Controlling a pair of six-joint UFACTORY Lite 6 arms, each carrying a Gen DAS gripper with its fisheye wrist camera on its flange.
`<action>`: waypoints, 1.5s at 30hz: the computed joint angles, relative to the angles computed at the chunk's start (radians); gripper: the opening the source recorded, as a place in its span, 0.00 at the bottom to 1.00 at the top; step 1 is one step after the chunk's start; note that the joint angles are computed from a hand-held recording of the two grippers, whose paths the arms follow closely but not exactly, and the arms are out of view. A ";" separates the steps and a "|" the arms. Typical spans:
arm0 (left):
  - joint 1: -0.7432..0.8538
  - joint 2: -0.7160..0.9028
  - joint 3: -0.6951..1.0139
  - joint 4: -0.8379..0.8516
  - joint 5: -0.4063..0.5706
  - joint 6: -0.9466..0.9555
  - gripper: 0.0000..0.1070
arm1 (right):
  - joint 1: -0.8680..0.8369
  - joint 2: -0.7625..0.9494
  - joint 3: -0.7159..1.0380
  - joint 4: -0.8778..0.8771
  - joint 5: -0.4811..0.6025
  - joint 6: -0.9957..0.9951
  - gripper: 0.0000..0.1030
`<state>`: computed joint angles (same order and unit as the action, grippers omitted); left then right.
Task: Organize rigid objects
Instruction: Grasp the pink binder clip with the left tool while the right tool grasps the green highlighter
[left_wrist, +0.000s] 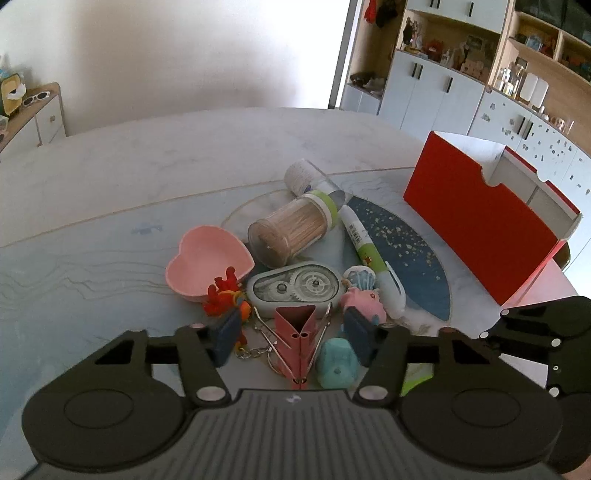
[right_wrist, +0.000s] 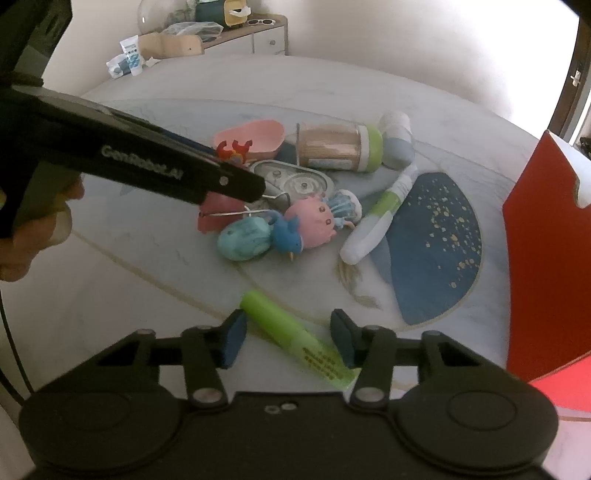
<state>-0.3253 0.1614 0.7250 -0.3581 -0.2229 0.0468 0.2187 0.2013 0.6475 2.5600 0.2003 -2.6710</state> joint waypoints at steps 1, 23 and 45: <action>0.001 0.006 0.005 0.003 0.001 -0.001 0.55 | 0.002 0.003 0.004 0.006 -0.001 -0.006 0.45; -0.001 0.127 0.072 0.003 -0.001 0.017 0.41 | 0.068 -0.010 -0.007 0.303 -0.007 -0.282 0.22; -0.031 -0.048 -0.084 -0.087 -0.021 0.089 0.26 | -0.130 -0.394 -0.273 -0.111 0.026 0.325 0.15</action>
<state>-0.3562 0.1135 0.6415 -0.4455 -0.2437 0.1353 0.0884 -0.1926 0.3744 2.4489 0.2261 -2.3458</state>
